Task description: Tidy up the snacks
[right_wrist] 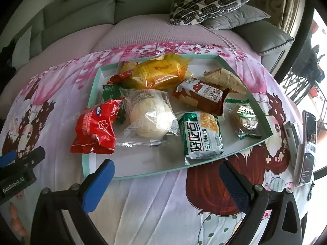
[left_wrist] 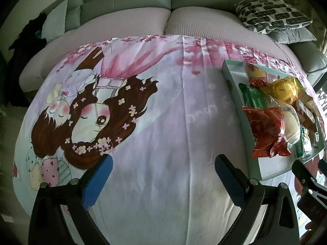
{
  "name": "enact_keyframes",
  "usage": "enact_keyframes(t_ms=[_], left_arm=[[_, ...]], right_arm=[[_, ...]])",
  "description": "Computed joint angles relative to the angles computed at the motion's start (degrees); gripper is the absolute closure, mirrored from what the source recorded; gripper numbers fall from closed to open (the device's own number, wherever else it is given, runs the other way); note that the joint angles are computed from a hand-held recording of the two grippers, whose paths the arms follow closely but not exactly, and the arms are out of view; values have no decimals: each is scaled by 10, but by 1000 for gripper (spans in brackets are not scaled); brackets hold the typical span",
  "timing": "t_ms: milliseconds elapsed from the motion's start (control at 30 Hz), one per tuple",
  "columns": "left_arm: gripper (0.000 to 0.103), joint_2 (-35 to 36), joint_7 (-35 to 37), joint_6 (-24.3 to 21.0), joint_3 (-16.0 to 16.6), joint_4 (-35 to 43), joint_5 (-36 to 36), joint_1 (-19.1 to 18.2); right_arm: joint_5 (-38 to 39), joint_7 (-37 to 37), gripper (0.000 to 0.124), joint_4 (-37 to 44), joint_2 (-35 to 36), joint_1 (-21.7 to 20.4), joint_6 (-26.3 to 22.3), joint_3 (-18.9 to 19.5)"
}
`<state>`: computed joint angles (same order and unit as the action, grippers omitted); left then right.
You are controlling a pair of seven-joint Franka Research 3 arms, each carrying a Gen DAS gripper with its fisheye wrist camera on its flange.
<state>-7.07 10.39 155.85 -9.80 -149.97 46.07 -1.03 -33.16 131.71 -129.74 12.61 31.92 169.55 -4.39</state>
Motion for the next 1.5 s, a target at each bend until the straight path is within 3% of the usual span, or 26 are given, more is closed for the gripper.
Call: enact_keyframes(t_ms=[1500], left_arm=[[3,19,35,-1,6,6,-46,-9]], right_arm=[[24,-20,21,-1,4,0,-9,5]])
